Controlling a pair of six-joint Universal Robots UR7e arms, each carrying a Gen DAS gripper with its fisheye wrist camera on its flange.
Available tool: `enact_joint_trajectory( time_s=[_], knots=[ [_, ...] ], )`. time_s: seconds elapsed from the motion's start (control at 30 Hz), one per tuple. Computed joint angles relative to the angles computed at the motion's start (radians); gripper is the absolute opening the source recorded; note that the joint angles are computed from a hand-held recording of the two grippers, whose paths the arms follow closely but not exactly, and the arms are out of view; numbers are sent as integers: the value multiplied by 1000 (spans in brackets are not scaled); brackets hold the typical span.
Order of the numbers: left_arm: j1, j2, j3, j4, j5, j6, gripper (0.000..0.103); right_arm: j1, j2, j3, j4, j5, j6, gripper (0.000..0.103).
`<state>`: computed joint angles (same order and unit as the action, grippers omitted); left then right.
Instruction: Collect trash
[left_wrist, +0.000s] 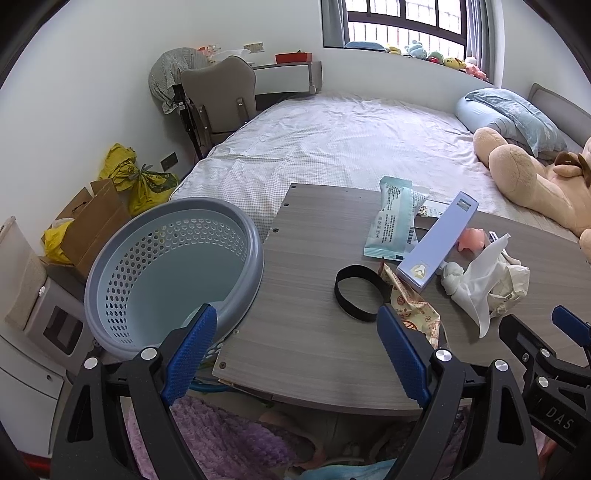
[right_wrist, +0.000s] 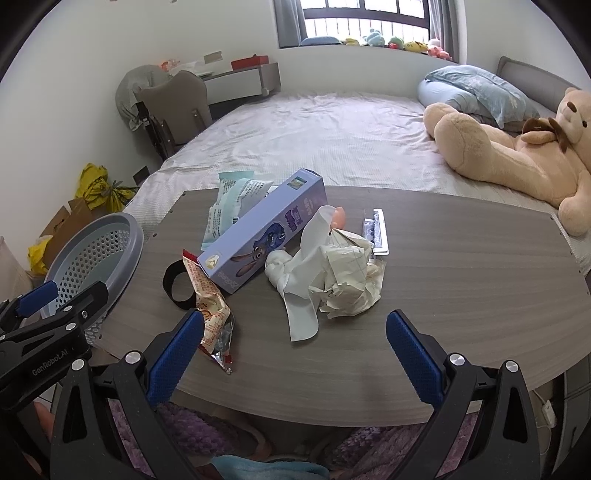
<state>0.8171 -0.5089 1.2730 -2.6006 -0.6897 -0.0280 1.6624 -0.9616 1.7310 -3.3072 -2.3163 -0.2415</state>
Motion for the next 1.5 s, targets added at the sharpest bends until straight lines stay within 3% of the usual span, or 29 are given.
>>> enact_joint_trajectory(
  time_s=[1.5],
  knots=[
    [1,-6,10,-16,9,2,84,5,-5,-1,-4,-1,-7,97]
  ],
)
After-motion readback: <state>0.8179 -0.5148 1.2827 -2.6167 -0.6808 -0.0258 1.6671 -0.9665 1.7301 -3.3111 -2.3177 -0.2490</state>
